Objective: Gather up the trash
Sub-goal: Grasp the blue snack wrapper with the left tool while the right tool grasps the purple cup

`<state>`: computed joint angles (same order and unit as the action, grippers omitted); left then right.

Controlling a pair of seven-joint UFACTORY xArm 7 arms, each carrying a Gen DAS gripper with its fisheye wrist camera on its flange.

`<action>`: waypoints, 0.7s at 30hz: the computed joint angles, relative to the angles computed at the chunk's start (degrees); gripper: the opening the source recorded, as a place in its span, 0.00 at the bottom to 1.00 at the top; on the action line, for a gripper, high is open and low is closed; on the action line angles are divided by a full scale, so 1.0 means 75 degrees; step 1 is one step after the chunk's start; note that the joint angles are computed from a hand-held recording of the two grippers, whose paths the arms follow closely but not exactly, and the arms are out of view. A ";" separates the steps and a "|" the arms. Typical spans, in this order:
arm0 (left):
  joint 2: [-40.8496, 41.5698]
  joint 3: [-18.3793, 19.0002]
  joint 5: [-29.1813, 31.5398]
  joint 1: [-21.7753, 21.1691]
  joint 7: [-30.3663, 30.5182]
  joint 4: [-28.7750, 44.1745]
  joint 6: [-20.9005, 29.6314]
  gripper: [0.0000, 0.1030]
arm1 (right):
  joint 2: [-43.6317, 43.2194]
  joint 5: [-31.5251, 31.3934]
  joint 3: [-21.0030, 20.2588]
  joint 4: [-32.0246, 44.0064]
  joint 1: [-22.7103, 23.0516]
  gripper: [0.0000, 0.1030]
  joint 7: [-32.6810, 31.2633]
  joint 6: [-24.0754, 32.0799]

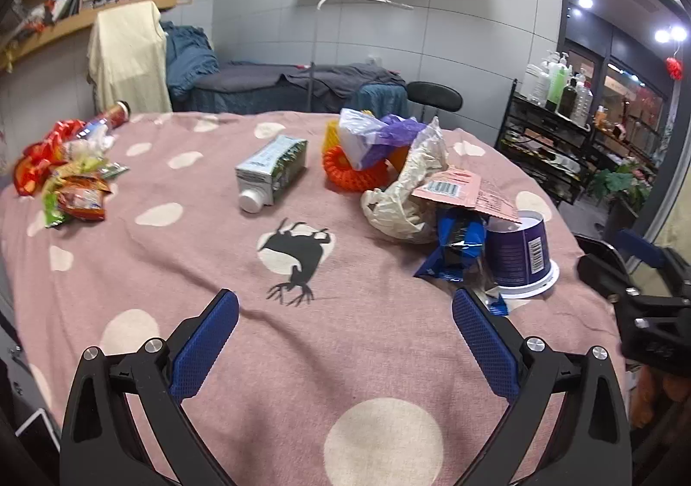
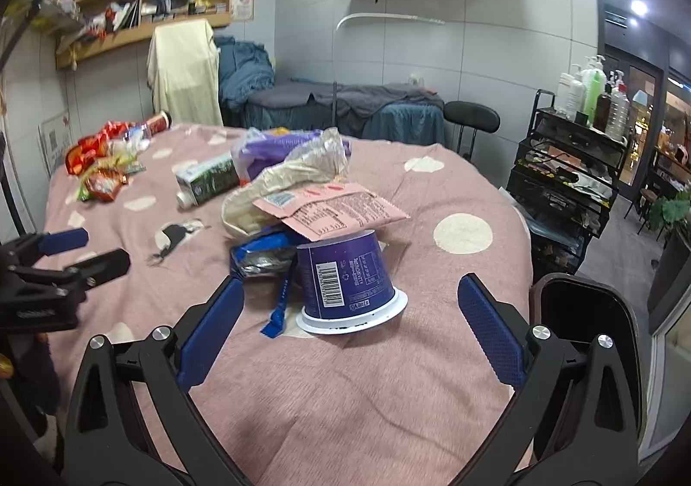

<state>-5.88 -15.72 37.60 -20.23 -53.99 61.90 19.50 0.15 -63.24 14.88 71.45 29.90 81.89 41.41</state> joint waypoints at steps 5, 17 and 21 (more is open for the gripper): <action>0.0480 0.0212 -0.1639 -0.0361 0.1884 0.0363 -0.0077 0.92 | 0.0639 0.1071 -0.0265 0.0531 -0.0086 0.95 -0.1346 -0.0368; 0.2402 0.0415 -0.3703 -0.0997 0.5212 0.2723 0.1316 0.70 | 0.1613 0.3282 -0.0916 0.1519 -0.0096 0.93 -0.3613 -0.0551; 0.3024 0.0451 -0.4145 -0.1110 0.5752 0.3557 0.1876 0.58 | 0.1668 0.4075 -0.0981 0.1439 -0.0233 0.83 -0.4110 -0.0923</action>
<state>16.80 -12.34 6.51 -28.56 -10.85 88.58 33.57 12.65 -32.68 7.52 82.24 28.15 51.06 34.49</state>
